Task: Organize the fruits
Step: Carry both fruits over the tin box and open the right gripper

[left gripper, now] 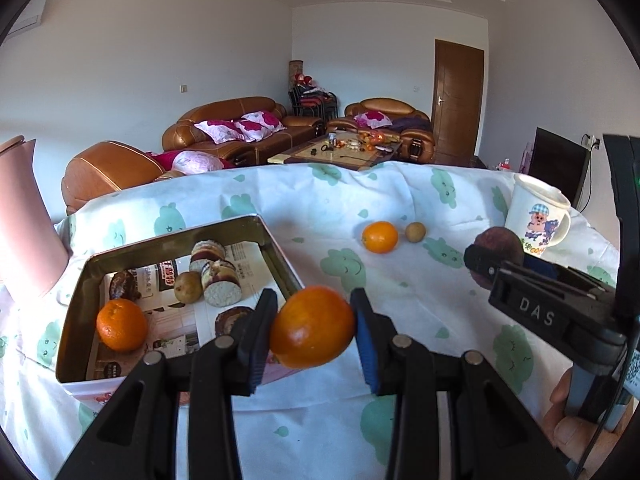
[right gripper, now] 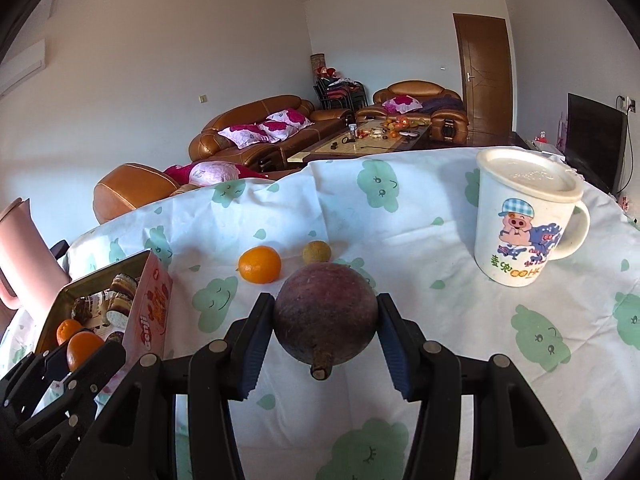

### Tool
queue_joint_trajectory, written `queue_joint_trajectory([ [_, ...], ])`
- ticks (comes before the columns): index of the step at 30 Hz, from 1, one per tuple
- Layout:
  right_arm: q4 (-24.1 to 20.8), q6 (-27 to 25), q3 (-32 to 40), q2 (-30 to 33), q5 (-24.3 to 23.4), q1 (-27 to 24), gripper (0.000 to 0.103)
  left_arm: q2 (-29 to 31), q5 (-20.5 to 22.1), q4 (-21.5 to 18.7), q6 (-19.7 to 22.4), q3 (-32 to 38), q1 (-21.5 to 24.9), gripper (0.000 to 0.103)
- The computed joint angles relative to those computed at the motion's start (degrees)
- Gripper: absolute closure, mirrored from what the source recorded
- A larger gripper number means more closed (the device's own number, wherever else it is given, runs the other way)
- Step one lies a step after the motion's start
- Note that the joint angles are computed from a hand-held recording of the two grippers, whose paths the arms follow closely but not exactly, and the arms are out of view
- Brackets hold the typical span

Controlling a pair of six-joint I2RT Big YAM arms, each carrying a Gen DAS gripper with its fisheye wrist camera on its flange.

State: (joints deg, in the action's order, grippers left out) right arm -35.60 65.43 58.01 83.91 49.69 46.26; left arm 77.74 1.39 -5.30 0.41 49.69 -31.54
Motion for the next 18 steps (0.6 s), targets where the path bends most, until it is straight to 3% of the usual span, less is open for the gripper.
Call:
queue_joint_trajectory([
  [8,-0.6,-0.8,3.5,2.3,2.7,4.0,0.050,-1.6,0.6,2.7,1.3,-0.2,4.9,0.064],
  [18,9.6,-14.1,13.1,9.4,-0.4,4.8,0.050,0.5,0.2,2.7,-0.4,2.7,12.0,0.064],
])
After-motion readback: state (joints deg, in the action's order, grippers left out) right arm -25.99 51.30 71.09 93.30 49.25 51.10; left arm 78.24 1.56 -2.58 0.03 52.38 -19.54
